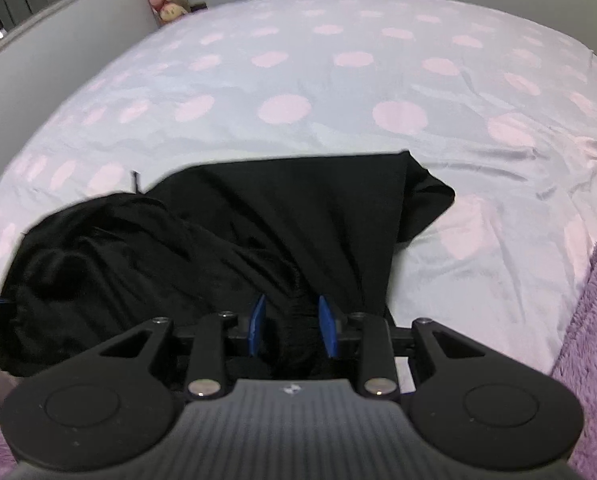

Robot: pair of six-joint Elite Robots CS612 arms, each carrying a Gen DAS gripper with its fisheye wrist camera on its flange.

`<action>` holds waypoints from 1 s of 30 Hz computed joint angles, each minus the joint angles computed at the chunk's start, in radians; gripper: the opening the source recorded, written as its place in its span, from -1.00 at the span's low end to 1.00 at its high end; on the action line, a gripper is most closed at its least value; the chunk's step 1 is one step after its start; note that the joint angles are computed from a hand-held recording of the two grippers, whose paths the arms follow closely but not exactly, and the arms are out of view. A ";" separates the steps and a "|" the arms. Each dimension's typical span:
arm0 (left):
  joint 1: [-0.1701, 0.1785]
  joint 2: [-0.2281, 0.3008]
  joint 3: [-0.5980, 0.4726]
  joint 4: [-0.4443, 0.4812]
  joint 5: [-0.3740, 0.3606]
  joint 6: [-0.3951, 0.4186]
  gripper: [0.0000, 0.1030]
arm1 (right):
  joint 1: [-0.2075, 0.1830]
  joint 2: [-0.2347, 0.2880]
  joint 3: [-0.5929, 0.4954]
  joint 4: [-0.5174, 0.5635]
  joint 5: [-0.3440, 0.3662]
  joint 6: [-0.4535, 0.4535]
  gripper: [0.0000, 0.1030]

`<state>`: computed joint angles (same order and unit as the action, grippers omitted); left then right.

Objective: Fold clothes

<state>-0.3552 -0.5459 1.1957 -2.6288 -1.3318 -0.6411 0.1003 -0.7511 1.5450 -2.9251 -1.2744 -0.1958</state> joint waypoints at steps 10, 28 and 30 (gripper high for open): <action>-0.005 -0.022 0.037 -0.020 0.009 -0.005 -0.96 | -0.029 -0.026 0.049 -0.009 -0.020 0.005 -0.86; -0.018 -0.070 0.107 -0.068 -0.003 0.092 -0.73 | -0.034 -0.068 0.103 0.039 -0.062 -0.069 -0.75; -0.016 -0.062 0.091 -0.039 -0.007 0.104 -0.74 | -0.034 -0.069 0.104 0.037 -0.057 -0.070 -0.74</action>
